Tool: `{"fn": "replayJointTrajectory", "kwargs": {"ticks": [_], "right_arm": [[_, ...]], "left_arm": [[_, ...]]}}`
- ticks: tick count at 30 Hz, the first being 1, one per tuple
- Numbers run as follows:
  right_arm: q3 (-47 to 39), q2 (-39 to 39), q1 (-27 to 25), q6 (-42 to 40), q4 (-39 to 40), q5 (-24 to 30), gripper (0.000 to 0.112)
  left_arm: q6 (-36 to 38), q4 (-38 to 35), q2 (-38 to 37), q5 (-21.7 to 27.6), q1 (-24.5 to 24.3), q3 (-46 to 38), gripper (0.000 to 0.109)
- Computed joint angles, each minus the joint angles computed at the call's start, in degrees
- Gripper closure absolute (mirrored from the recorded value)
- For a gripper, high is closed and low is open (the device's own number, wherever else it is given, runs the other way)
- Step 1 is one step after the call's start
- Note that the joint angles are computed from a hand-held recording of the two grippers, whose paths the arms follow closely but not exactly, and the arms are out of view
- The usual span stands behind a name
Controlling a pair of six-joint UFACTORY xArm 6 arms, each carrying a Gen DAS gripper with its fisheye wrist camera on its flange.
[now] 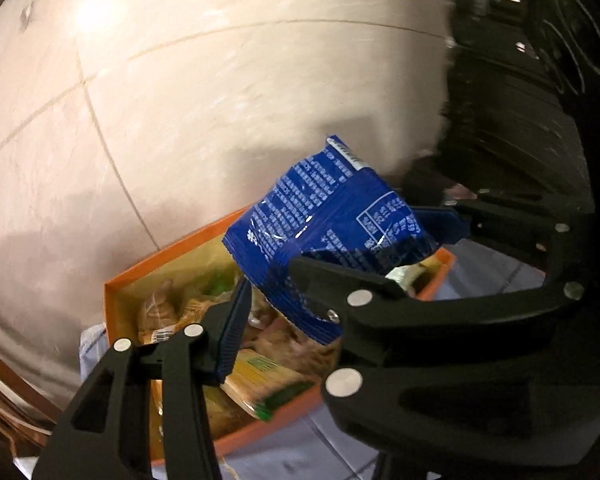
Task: Organize snacks
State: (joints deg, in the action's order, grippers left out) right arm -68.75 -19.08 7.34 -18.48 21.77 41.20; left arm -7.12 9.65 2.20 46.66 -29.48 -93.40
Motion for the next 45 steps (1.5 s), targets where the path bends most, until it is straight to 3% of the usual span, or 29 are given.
{"fn": "replayJointTrajectory", "kwargs": {"ticks": [3, 4, 5, 6, 7, 9, 12, 16, 23, 29, 35, 39, 45], "right_arm": [[-1.03, 2.56, 0.56, -0.2, 0.74, -0.46, 0.055], [-0.64, 2.83, 1.01, 0.9, -0.85, -2.13, 0.047], [0.26, 2.74, 1.67, 2.69, -3.13, -4.48, 0.037], [0.54, 2.92, 1.68, 5.29, -6.1, -6.36, 0.013], [0.38, 3.08, 1.45, 6.62, -7.18, -6.62, 0.013], [-0.78, 3.74, 0.85, 6.99, -7.21, -5.76, 0.013], [-0.68, 3.18, 0.24, 7.58, -8.68, -5.43, 0.013], [0.08, 1.45, -0.63, 9.61, -10.94, -4.71, 0.013], [6.88, -11.46, -3.53, 12.08, -14.42, 3.11, 0.013], [12.27, -27.3, -7.19, 11.45, -17.1, 14.65, 0.013], [13.3, -38.41, -12.63, 8.14, -12.94, 25.88, 0.013], [11.91, -43.77, -19.79, 0.94, -6.94, 32.5, 0.013], [9.14, -44.04, -24.39, -2.59, -3.92, 34.86, 0.013]], "left_arm": [[-0.3, -0.27, 1.07, -0.02, 1.07, 0.08, 0.065], [-0.46, -0.02, 1.98, 0.06, 1.47, -0.89, 0.063], [-2.88, 2.45, 2.4, -0.69, 1.07, -0.75, 0.05], [-7.32, 7.32, 2.08, -1.52, 0.74, 0.07, 0.015], [-11.8, 11.74, 1.47, -2.57, 0.88, 1.33, 0.011], [-17.12, 15.08, 1.33, -2.52, 1.14, 1.2, 0.01], [-17.54, 12.5, 2.8, 2.12, 1.29, -2.22, 0.01], [-21.11, 17.56, 0.23, 4.17, -0.74, -0.37, 0.01], [-30.63, 18.53, -10.05, 15.59, -6.73, 5.6, 0.01], [-43.68, 22.34, -21.04, 34.6, -20.55, 7.97, 0.01], [-51.76, 25.51, -25.52, 42.57, -31.95, 6.71, 0.01], [-54.05, 31.9, -24.7, 49.19, -38.65, 2.37, 0.01], [-55.2, 37.27, -25.02, 52.74, -43.22, -0.56, 0.01]]}}
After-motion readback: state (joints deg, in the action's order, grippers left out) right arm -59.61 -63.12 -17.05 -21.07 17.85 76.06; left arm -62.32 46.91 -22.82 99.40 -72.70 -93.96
